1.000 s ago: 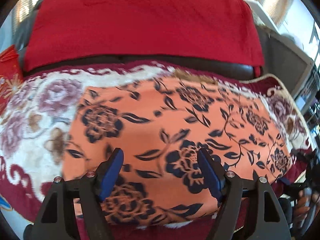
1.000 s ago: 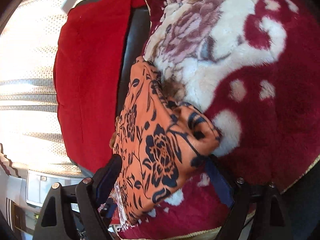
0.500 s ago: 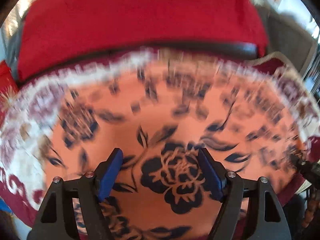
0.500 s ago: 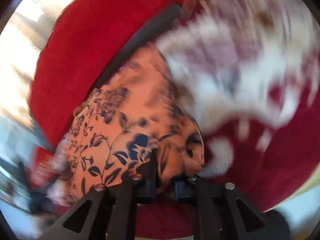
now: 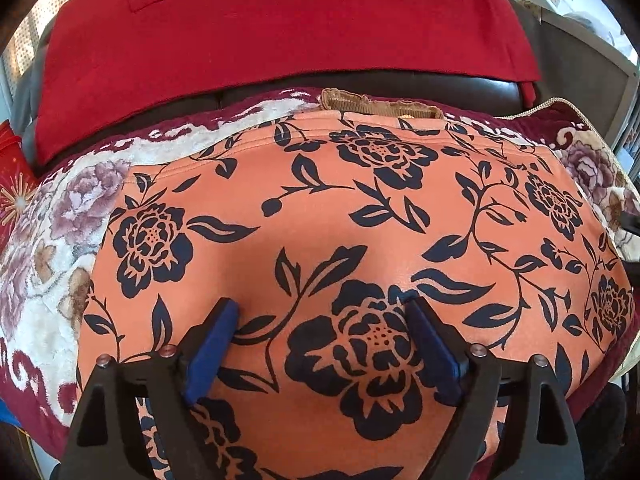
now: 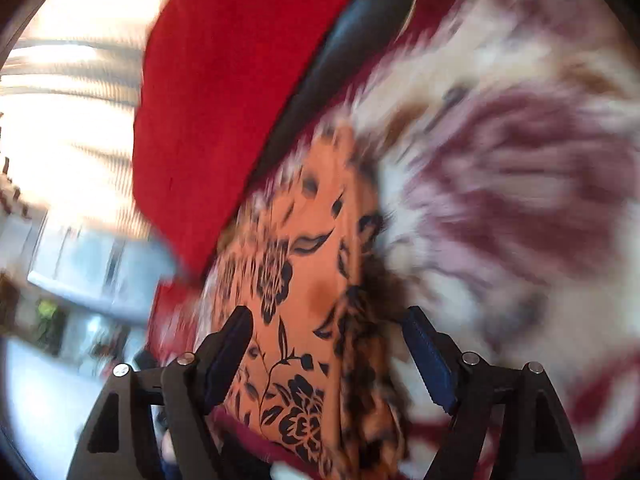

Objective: Fold small clothes

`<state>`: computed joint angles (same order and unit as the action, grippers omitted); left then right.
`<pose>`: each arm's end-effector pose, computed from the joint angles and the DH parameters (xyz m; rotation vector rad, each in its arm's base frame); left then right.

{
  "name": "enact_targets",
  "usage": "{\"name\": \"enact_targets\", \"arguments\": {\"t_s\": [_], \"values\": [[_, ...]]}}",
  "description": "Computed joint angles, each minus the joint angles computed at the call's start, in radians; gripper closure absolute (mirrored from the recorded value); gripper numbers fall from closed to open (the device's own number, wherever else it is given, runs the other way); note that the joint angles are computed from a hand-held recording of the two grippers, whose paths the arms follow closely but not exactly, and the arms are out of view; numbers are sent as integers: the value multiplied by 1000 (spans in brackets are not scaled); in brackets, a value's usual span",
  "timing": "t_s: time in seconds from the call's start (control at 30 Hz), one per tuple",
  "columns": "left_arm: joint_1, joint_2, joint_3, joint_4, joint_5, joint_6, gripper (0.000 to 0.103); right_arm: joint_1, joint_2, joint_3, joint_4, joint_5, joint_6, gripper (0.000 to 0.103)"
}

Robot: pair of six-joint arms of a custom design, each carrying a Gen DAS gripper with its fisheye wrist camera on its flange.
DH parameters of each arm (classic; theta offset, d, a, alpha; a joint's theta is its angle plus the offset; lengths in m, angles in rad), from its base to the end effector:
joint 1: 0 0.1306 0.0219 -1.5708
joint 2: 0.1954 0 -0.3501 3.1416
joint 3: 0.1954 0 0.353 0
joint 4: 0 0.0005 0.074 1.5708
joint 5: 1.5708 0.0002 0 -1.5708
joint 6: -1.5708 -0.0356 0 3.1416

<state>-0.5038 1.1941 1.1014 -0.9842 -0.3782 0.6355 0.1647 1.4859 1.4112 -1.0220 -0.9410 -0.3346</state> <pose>0.3221 -0.1631 0.3479 -0.2880 2.5140 0.0637 0.4449 0.1026 0.3676 -0.0966 2.5878 1.4201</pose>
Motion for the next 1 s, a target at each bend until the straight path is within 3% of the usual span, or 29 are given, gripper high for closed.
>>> {"name": "enact_targets", "arguments": {"t_s": [0.03, 0.07, 0.1, 0.13, 0.2, 0.27, 0.3, 0.37, 0.4, 0.5, 0.57, 0.63, 0.73, 0.77, 0.83, 0.9, 1.0], "values": [[1, 1, 1, 1, 2, -2, 15, 9, 71, 81, -112, -27, 75, 25], [4, 0, 0, 3, 6, -5, 15, 24, 121, 158, -218, -14, 174, 37], [4, 0, -1, 5, 7, -5, 14, 36, 146, 205, -274, 15, 217, 52], [5, -1, -3, 8, 7, -7, 14, 43, 167, 242, -309, 40, 224, 87], [7, -4, -8, 15, 9, -11, 14, 57, 148, 257, -278, 102, 208, 89], [7, -7, -12, 20, 11, -14, 14, 75, 61, 209, -171, 193, 153, 89], [9, -8, -15, 27, 13, -16, 13, 100, 16, 185, -137, 302, 145, 89], [9, -6, -17, 32, 10, -19, 12, 165, 9, 184, -156, 501, 184, 89], [11, -2, -15, 32, 10, -22, 11, 182, 35, 185, -172, 548, 185, 89], [22, 4, 0, 14, 32, -30, 11, 136, 21, 124, -63, 453, 11, 77], [26, 8, 12, 1, 41, -32, 11, 126, -26, 96, -21, 532, -65, 45], [23, 14, 20, -7, 35, -31, 11, 112, -70, 76, -15, 568, -120, 43], [21, 16, 21, -6, 33, -19, 11, 117, -146, 41, 10, 495, -148, 42], [20, 19, 26, -12, 31, -14, 11, 152, -161, 30, 39, 472, -188, 36], [21, 15, 33, -24, 37, -7, 11, 167, -216, -27, 95, 367, -230, 28], [18, -16, 31, -28, 44, 17, 11, 204, -255, -86, 138, 264, -277, 27], [-5, -78, 15, -19, 5, 33, 11, 261, -306, -217, 290, 200, -417, 27]]}}
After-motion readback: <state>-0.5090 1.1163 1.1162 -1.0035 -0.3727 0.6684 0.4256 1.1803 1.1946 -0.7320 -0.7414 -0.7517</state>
